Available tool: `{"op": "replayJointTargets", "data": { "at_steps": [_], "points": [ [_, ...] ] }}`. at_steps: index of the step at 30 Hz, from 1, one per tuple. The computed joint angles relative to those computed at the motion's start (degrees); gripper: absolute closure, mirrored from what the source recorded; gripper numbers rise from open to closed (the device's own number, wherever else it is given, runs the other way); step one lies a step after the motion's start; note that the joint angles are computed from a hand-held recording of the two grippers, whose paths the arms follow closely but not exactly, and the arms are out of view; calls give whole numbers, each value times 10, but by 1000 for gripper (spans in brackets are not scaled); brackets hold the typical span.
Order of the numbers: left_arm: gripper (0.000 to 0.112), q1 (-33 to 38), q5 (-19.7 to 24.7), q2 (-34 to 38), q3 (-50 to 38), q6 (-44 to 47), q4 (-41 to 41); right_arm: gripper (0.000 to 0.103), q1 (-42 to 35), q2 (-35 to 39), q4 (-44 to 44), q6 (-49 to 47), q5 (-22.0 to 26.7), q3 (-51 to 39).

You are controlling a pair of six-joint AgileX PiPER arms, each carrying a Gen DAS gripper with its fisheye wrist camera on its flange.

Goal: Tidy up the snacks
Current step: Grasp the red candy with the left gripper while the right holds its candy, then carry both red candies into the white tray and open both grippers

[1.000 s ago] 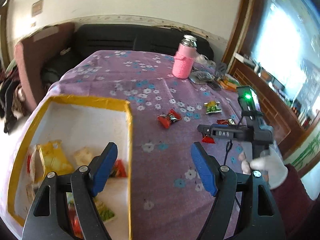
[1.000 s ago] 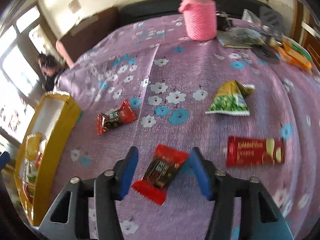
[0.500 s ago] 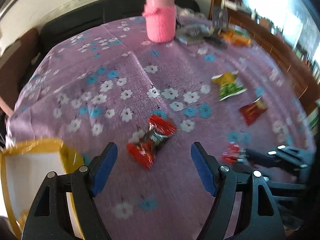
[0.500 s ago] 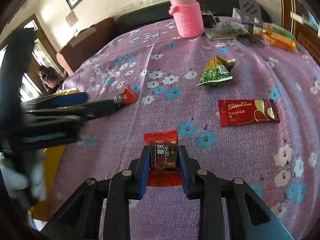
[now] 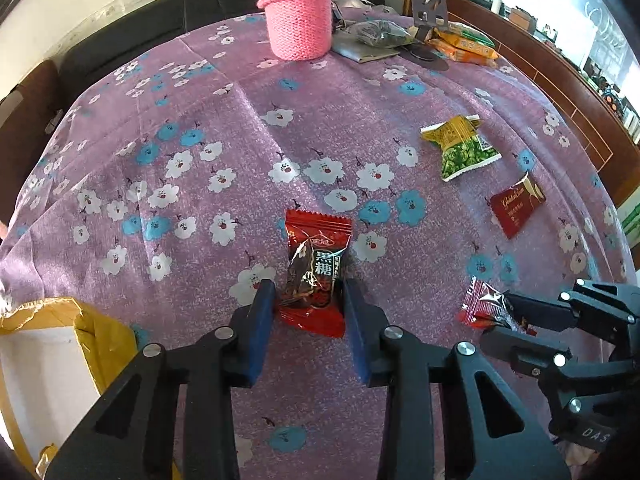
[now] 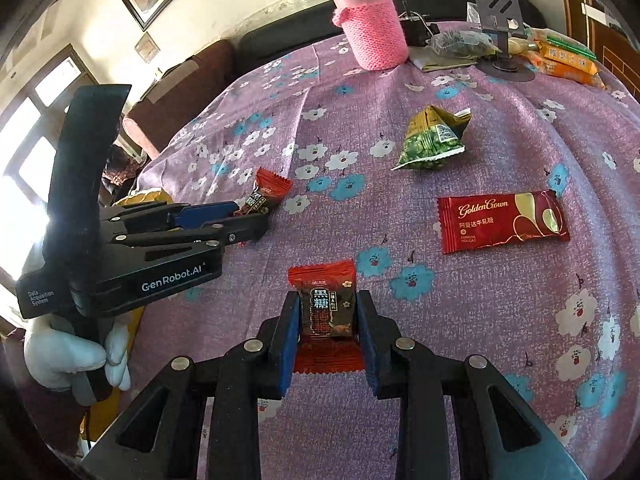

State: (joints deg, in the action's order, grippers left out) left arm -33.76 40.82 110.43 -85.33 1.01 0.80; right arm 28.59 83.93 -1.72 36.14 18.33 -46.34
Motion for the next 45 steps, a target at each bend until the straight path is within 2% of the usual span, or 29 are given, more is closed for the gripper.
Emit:
{"op": "replayJointTargets", "data": {
  "at_steps": [2, 5, 7, 8, 9, 13, 18, 21, 25, 30, 32, 34, 36, 39, 45],
  "points": [
    [76, -2, -9, 5, -4, -25, 19, 75, 0, 0, -5, 6, -2, 1],
    [52, -12, -17, 21, -18, -87, 74, 75, -4, -2, 12, -8, -7, 4],
    [52, -10, -22, 27, -23, -89, 70, 75, 0, -1, -2, 6, -5, 3],
    [62, -8, -21, 27, -24, -84, 63, 75, 2, 0, -15, 18, -3, 2],
    [88, -5, -23, 25, -24, -65, 40, 75, 4, 0, -22, 24, -2, 0],
    [91, -20, -34, 3, 3, -93, 70, 75, 4, -1, -22, 26, -5, 2],
    [91, -1, -75, -79, 85, -62, 1, 75, -5, -15, 24, -15, -30, 19],
    [91, 28, -90, -155, 150, -5, -73, 75, 2, -30, 2, 5, -47, 28],
    [91, 86, -84, -268, 235, 75, -155, 75, 15, -39, -36, 43, -64, 34],
    [91, 219, -48, -390, 311, 173, -224, 75, 48, -34, -202, 214, -56, 27],
    [90, 294, -29, -419, 333, 232, -258, 75, 75, -30, -279, 296, -27, 13],
    [90, 355, -13, -423, 343, 285, -292, 75, 103, -23, -303, 322, 3, -8],
    [90, 422, 3, -412, 351, 344, -333, 75, 128, -23, -309, 332, 20, -23],
    [90, 485, 15, -387, 362, 405, -380, 75, 164, -3, -273, 299, 44, -75],
    [90, 516, 4, -346, 379, 452, -422, 75, 220, 111, -155, 152, 116, -265]
  ]
}}
